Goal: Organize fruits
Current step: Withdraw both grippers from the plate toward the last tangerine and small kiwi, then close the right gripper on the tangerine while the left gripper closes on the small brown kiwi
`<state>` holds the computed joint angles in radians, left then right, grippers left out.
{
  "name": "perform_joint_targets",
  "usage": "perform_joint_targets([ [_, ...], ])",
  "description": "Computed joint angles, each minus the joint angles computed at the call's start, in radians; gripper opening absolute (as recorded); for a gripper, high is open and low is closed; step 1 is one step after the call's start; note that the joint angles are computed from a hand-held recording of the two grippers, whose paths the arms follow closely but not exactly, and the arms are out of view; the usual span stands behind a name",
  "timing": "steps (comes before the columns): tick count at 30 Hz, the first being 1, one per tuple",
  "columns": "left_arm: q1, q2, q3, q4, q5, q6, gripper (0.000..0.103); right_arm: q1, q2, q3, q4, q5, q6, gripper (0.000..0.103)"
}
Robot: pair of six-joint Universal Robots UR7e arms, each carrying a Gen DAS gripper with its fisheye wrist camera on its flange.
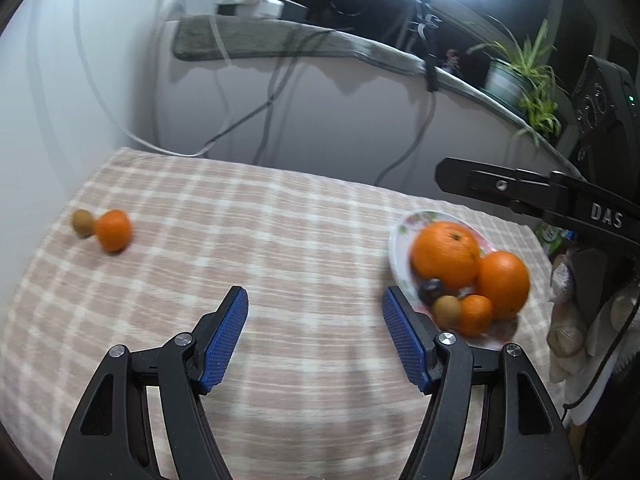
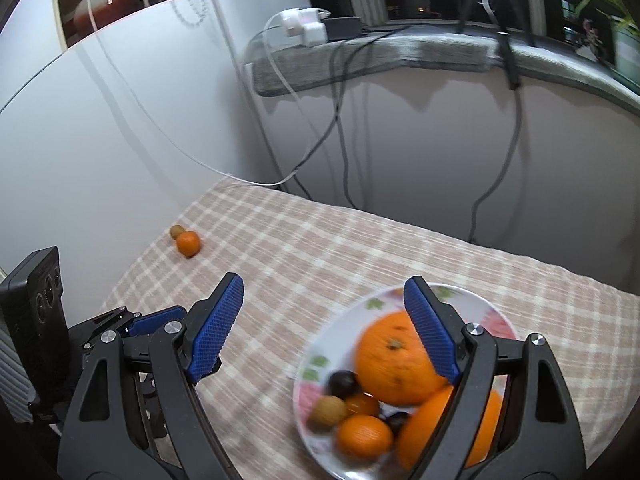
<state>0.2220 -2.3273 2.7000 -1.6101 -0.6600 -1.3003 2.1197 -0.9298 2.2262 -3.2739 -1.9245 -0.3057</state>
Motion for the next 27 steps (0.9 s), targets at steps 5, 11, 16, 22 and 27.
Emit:
perform_joint_targets([
  [5,-0.007,-0.111,-0.037,0.229,0.021,-0.101,0.07,0.033,0.053,-0.042,0.018,0.021,0.007,0.085],
  [11,-0.017,-0.218,-0.098,0.51,0.043,-0.234,0.069,0.063,0.117,-0.097,0.052,0.06,0.023,0.085],
  [16,-0.002,-0.263,-0.146,0.667,0.064,-0.303,0.069,0.079,0.174,-0.153,0.092,0.106,0.039,0.085],
  [22,0.06,-0.289,-0.18,0.744,0.1,-0.291,0.069,0.084,0.254,-0.233,0.157,0.17,0.079,0.085],
  [27,0.164,-0.317,-0.174,0.642,0.146,-0.135,0.064,0.079,0.322,-0.303,0.211,0.228,0.127,0.085],
])
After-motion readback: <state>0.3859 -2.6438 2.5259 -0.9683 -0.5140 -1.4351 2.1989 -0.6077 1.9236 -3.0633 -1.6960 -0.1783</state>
